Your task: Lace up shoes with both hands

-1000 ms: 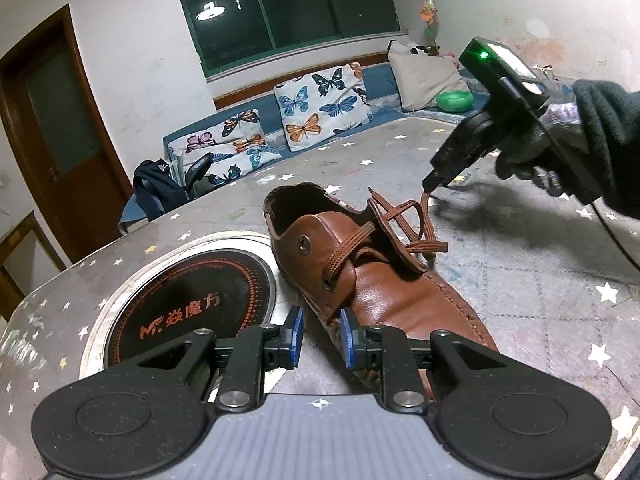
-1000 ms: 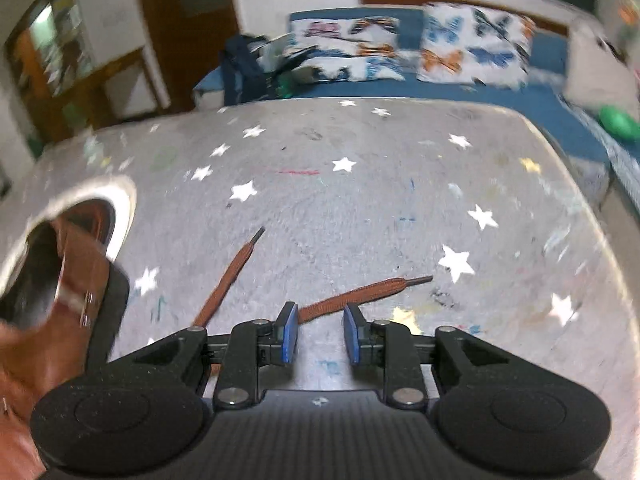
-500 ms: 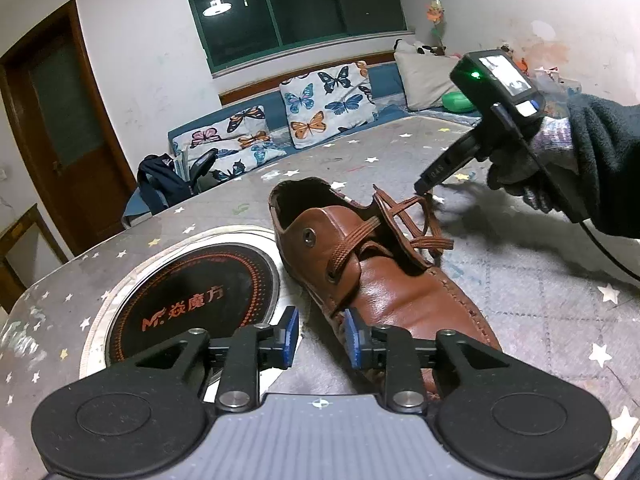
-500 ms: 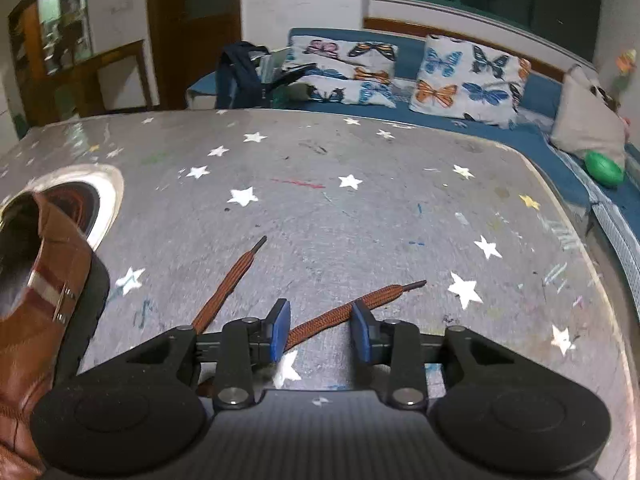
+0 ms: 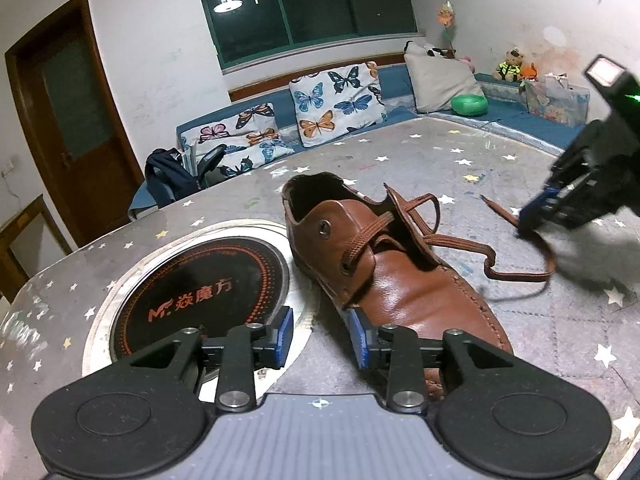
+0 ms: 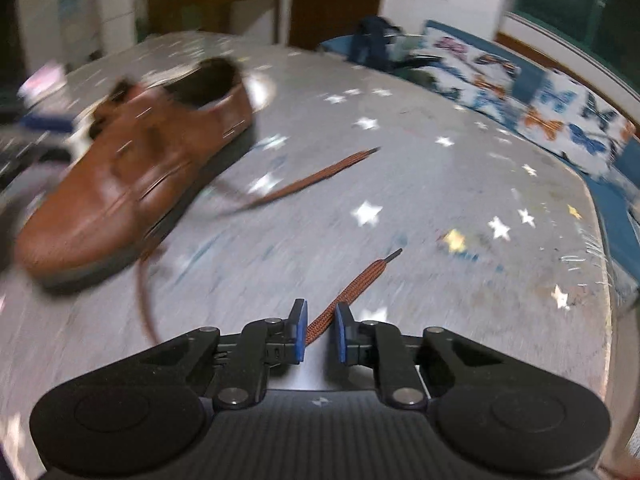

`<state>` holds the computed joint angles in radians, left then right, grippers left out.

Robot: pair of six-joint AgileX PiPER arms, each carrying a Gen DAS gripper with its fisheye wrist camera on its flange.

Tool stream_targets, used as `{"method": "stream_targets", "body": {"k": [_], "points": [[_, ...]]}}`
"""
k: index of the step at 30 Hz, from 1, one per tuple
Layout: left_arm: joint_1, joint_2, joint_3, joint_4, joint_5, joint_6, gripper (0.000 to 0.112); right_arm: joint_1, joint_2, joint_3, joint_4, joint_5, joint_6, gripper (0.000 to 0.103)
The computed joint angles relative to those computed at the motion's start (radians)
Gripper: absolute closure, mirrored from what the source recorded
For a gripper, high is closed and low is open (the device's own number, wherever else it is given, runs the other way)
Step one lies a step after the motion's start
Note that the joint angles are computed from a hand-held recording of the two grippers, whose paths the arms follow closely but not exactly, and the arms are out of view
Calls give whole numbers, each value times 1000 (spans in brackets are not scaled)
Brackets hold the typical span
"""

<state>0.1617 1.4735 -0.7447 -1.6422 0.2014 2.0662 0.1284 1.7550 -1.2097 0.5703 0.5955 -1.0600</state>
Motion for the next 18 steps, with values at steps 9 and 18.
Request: {"method": "stream_targets", "body": {"k": [9, 18], "points": [[5, -4, -7, 57, -5, -81, 73, 1, -49, 102, 62, -179, 181, 75], [-6, -15, -4, 63, -17, -130, 65, 18, -36, 158, 187, -326, 181, 84]]}}
